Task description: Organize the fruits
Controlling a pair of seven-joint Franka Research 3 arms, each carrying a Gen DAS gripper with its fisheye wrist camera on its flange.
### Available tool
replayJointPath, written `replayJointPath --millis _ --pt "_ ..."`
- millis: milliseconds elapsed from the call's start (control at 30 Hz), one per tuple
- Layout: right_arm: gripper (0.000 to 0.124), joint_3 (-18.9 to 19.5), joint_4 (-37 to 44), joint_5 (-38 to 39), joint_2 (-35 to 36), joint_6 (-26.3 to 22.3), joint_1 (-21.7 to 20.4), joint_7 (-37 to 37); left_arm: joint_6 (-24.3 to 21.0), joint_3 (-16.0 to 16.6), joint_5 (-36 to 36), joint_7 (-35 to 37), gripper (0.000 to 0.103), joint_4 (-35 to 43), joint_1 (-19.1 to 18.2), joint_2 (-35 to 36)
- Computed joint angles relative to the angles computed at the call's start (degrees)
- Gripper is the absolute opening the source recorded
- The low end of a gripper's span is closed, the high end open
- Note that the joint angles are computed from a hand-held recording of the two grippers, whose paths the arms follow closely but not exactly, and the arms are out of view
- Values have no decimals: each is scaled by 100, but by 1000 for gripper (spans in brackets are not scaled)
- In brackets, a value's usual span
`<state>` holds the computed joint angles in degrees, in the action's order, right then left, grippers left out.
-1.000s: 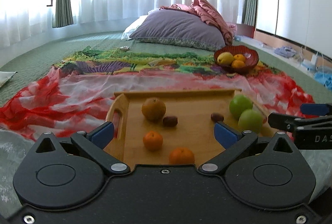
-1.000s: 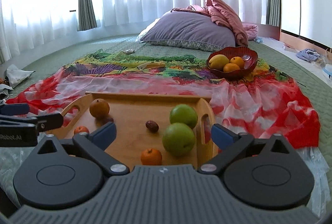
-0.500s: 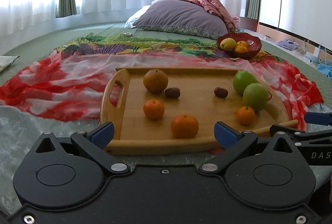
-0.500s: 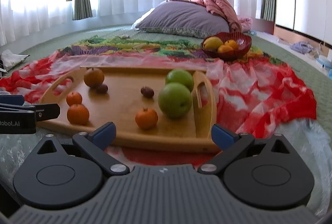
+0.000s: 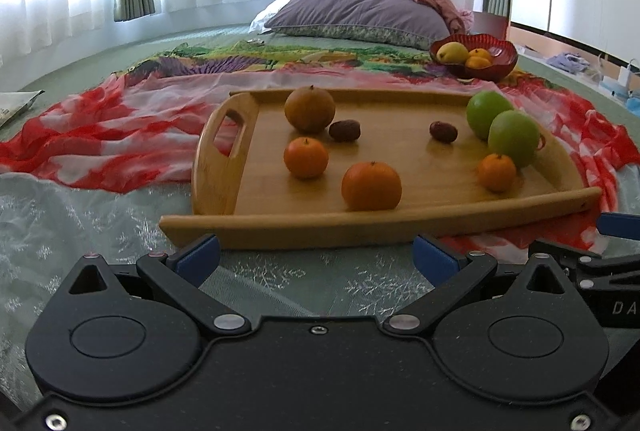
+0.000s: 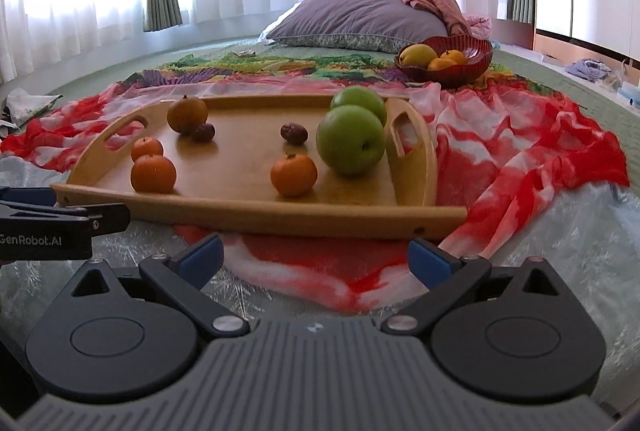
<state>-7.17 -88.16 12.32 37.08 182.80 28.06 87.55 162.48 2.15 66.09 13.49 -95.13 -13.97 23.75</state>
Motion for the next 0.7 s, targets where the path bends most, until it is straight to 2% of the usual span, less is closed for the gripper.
replayJointPath --millis 167,367,467,700 --pt "103 -16 55 -36 115 -55 17 -36 -81 21 0 2 103 30 -31 86" --pt "103 -266 143 -23 270 21 213 117 -120 -20 -180 199 103 94 -14 208" --pt "103 -512 259 3 403 27 389 263 -117 -26 -308 379 103 158 -17 277" --pt "103 -629 423 1 568 55 450 412 -190 68 -389 392 103 293 -112 389"
